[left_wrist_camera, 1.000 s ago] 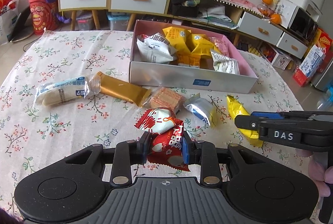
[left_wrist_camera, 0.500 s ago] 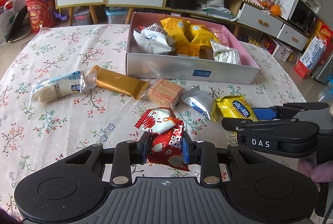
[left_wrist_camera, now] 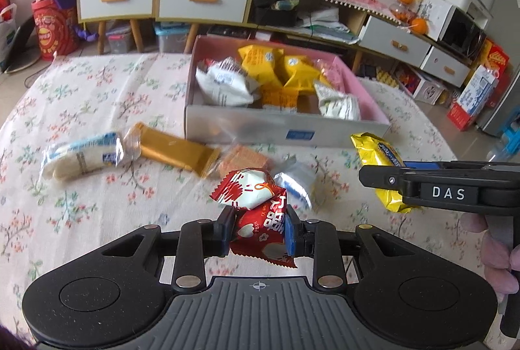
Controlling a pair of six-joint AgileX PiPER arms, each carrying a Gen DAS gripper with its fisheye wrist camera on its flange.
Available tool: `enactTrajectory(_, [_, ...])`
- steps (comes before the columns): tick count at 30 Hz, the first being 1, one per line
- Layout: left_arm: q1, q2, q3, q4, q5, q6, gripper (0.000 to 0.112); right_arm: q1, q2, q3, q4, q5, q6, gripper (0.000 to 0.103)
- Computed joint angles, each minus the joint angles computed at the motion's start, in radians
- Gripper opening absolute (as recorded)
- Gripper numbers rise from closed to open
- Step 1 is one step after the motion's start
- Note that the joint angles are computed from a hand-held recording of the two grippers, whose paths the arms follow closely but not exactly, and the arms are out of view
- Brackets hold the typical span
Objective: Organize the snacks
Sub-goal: 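Carry the red candy and yellow chip bag over the pink box with both tools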
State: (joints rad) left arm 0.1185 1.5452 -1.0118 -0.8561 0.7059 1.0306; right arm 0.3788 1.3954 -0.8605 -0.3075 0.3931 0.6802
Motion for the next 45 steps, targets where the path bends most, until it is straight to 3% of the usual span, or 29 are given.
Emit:
enactTrajectory(9, [-0.034, 0.067, -0.113, -0.045, 0.009, 0.098, 0.028, -0.033, 0.054, -0.075, 0.032, -0.053, -0.089, 0.046])
enactTrajectory(20, [-0.107, 0.250, -0.337, -0.025, -0.010, 0.110, 0.028, -0.063, 0.182, -0.203, -0.016, -0.091, -0.146, 0.046])
enactTrajectory(25, [-0.126, 0.323, -0.399, -0.060, -0.023, 0.140, 0.028, -0.094, 0.240, -0.256, 0.036, -0.123, -0.194, 0.046])
enactTrajectory(40, [-0.180, 0.434, -0.482, -0.072, -0.104, 0.130, 0.030, -0.110, 0.326, -0.346, -0.056, -0.123, -0.080, 0.047])
enactTrajectory(42, [-0.182, 0.428, -0.466, -0.100, -0.118, 0.167, 0.031, -0.107, 0.325, -0.344, -0.081, -0.120, -0.053, 0.049])
enactTrajectory(45, [-0.176, 0.418, -0.458, -0.105, -0.115, 0.172, 0.039, -0.106, 0.313, -0.330, -0.136, -0.128, 0.009, 0.061])
